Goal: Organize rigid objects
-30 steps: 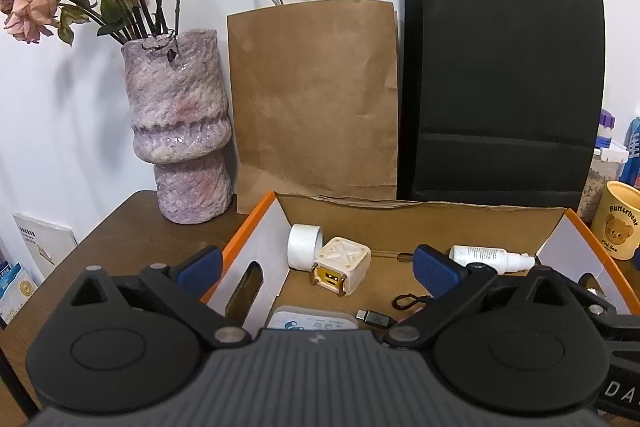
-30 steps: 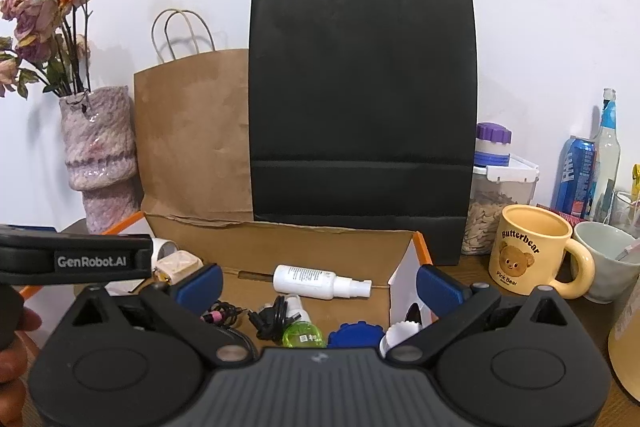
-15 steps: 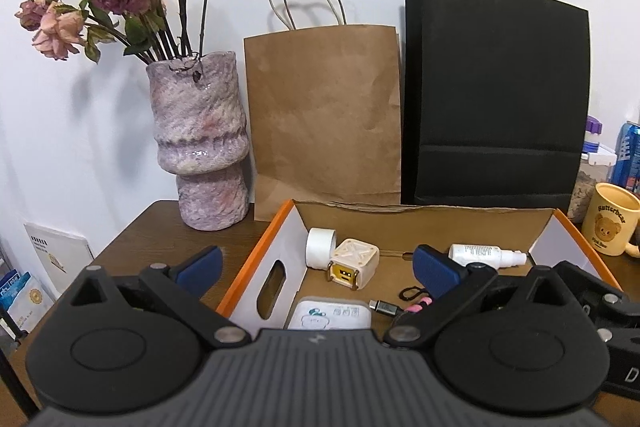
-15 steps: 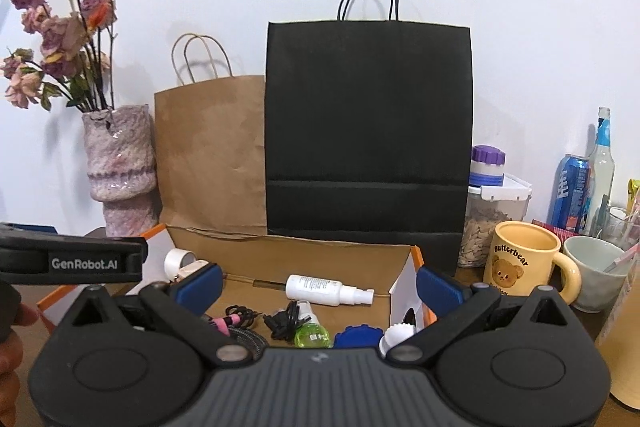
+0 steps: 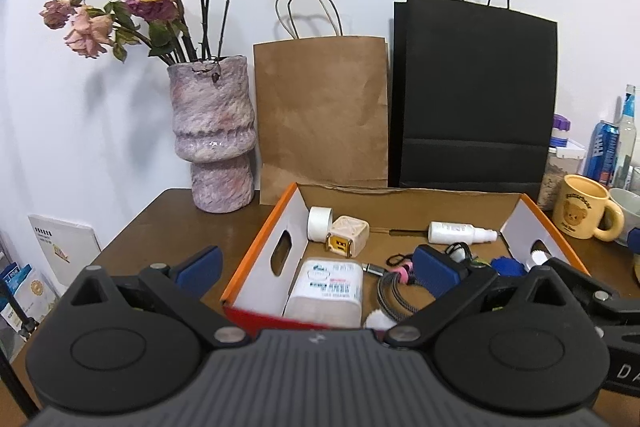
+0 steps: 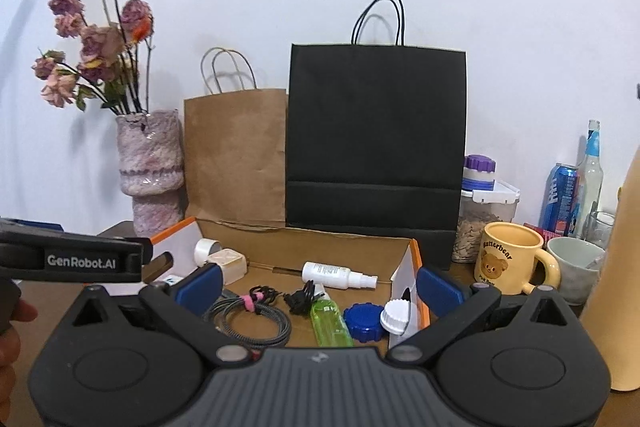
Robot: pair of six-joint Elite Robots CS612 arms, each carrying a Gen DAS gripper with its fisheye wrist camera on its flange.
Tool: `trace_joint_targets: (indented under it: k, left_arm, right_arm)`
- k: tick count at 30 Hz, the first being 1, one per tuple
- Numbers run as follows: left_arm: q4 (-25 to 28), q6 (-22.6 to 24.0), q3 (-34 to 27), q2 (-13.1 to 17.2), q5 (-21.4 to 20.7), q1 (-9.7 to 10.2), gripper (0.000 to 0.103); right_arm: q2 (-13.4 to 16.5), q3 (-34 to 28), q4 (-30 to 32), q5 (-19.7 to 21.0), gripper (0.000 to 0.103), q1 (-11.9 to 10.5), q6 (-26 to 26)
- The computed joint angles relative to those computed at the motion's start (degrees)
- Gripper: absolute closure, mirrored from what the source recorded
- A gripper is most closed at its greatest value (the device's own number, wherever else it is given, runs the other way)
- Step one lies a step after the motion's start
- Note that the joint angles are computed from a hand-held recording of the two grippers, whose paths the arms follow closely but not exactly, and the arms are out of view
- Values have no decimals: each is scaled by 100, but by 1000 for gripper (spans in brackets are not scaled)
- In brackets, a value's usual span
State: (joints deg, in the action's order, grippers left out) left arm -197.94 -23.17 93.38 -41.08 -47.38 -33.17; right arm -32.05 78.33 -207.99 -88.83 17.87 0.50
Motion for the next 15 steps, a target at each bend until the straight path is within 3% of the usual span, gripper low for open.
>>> trace_joint_targets:
  k: [15]
  left_arm:
    - [-531,-122,1195,-673,321,-449,0]
  right_arm:
    - [-744,1494,-943,163,0,49,-82]
